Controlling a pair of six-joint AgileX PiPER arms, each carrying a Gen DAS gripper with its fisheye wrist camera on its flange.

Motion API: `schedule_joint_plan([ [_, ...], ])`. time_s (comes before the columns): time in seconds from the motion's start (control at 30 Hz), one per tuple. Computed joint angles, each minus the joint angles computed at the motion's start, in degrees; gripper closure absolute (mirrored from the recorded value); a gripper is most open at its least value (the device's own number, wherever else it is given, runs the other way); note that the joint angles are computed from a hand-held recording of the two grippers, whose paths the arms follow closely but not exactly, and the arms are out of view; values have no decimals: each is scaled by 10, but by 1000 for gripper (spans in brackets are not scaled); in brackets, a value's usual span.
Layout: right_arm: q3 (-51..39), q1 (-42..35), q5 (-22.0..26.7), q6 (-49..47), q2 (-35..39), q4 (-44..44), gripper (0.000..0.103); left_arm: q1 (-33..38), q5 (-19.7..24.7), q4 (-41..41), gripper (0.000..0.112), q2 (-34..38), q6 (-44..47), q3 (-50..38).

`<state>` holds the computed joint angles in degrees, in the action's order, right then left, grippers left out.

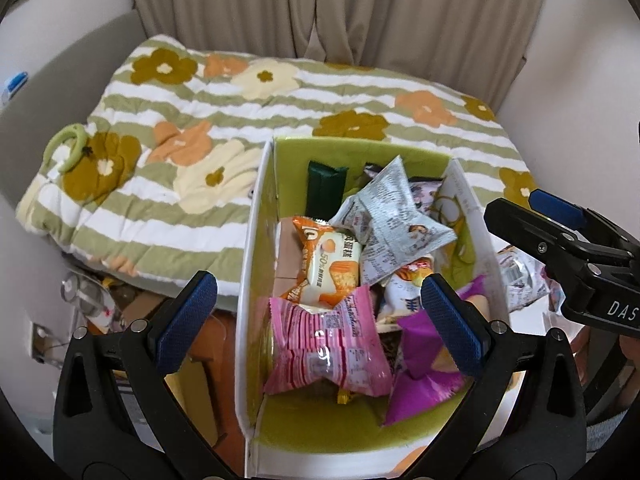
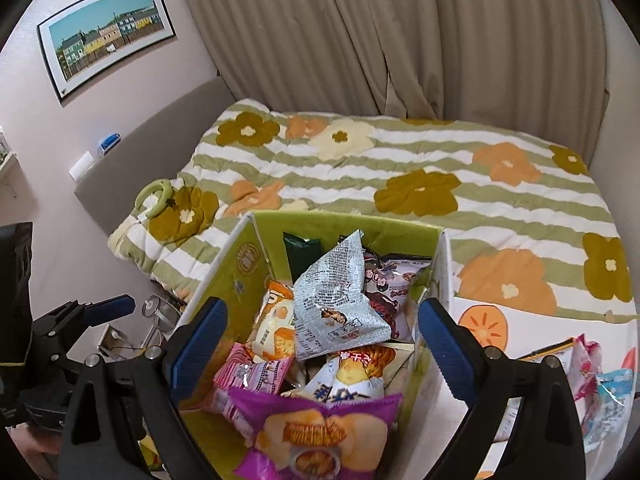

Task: Organize snacks
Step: 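Move both tools back over the last snacks on the table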

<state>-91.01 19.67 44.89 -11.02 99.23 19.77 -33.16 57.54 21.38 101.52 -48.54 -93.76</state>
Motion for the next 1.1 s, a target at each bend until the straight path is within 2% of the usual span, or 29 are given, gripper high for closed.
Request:
schedule_joint_plan([
  [0.2, 89, 4, -38, 32, -97, -32, 8, -50, 12, 42, 11, -43, -39, 25],
  [0.47, 218, 6, -68, 145, -243, -130, 8, -138, 21, 97, 11, -67, -84, 35],
  [0.63, 277, -2, -52, 225, -326, -198, 8, -176, 8, 90, 11, -56, -73, 15],
  [0.83, 335, -38, -22, 284, -408, -240, 8, -204, -8, 58, 11, -8, -35, -45],
  [0.93, 356, -107, -10, 235, -444, -200, 8, -216, -5, 45, 11, 27, -15, -94],
  [1.1, 368, -284, 14, 53, -464, -49, 8, -228, 24, 22, 11, 109, 11, -213],
])
